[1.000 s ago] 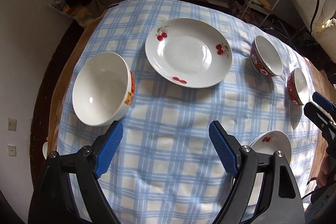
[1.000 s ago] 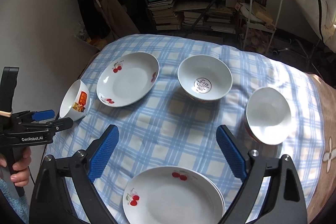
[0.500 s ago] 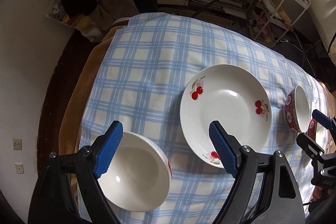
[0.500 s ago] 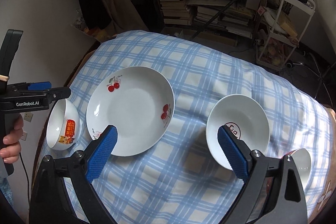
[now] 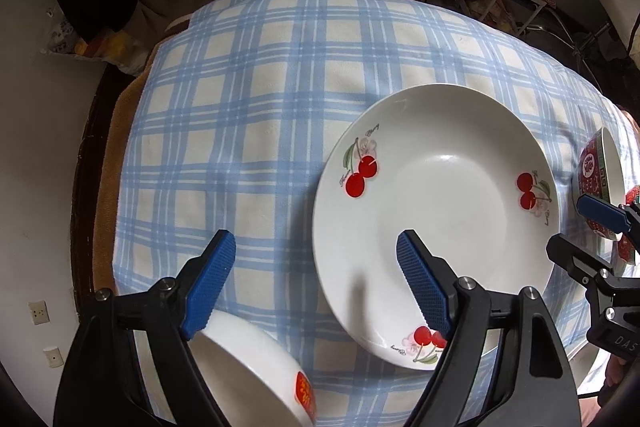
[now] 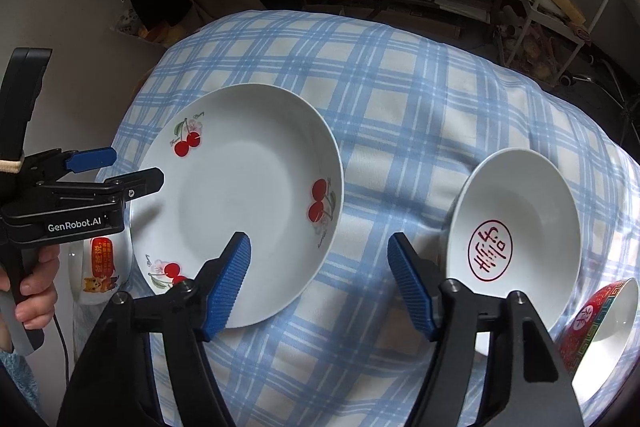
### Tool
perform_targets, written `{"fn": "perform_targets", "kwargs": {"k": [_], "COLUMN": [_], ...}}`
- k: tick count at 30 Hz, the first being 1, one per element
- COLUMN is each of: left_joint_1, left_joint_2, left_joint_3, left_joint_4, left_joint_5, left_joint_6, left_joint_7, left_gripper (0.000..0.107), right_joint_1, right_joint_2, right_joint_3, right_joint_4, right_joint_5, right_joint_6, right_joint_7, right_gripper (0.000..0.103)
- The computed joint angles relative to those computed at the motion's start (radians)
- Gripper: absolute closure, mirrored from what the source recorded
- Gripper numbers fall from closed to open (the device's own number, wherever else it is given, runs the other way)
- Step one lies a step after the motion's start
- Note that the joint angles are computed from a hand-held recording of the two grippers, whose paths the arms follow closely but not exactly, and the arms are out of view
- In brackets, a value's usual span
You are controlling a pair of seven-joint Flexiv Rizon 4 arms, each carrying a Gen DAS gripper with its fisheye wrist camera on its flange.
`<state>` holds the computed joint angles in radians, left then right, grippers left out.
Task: Organize plates and bowls
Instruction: 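Close the right tool on a third cherry plate rim while the left tool grips it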
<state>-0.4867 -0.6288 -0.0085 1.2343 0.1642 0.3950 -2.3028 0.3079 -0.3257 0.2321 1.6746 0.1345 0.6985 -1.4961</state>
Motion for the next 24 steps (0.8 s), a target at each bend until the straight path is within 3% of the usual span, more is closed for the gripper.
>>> {"fn": "perform_targets", "kwargs": {"k": [3, 5, 7, 9, 12, 24], "left_joint_1": [-0.002, 0.008, 0.016, 0.021, 0.023, 0.018], "left_joint_2": [-0.022, -0.020, -0.010, 0.000, 0.011, 0.093], "left_joint_3": [0.001, -0.008, -0.011, -0.013, -0.010, -0.011], "left_joint_4": [-0.015, 0.008, 0.041, 0.069, 0.094, 0.231], "left_joint_5": [-0.009, -0.033, -0.058, -0.071, -0.074, -0.069], "left_joint_6": [-0.032, -0.005, 0.043, 0.091, 0.119, 0.265], "left_joint_7": [-0.022, -0.029, -0.058, -0.077, -0.094, -0.176], "left_gripper": [0.042, 0.062, 0.069, 0.084, 0.087, 0.090], "right_joint_1": [0.001, 0.011, 0.007, -0.001, 0.020, -0.001], "right_joint_2": [-0.017, -0.021, -0.030, -0.044, -0.042, 0.000], "right_joint_3": [0.001, -0.005, 0.000, 0.005, -0.011, 0.008], "right_joint_4": [-0.018, -0.015, -0.029, -0.058, -0.034, 0.006], "right_joint_5": [0.011, -0.009, 0.007, 0.043, -0.010, 0.014], "right_joint_6": [-0.025, -0.022, -0.041, -0.084, -0.059, -0.032], "right_joint_7": [0.010, 0.030, 0.037, 0.053, 0.090, 0.026], "right_gripper": [0.041, 0.056, 0.069, 0.073, 0.089, 0.090]}}
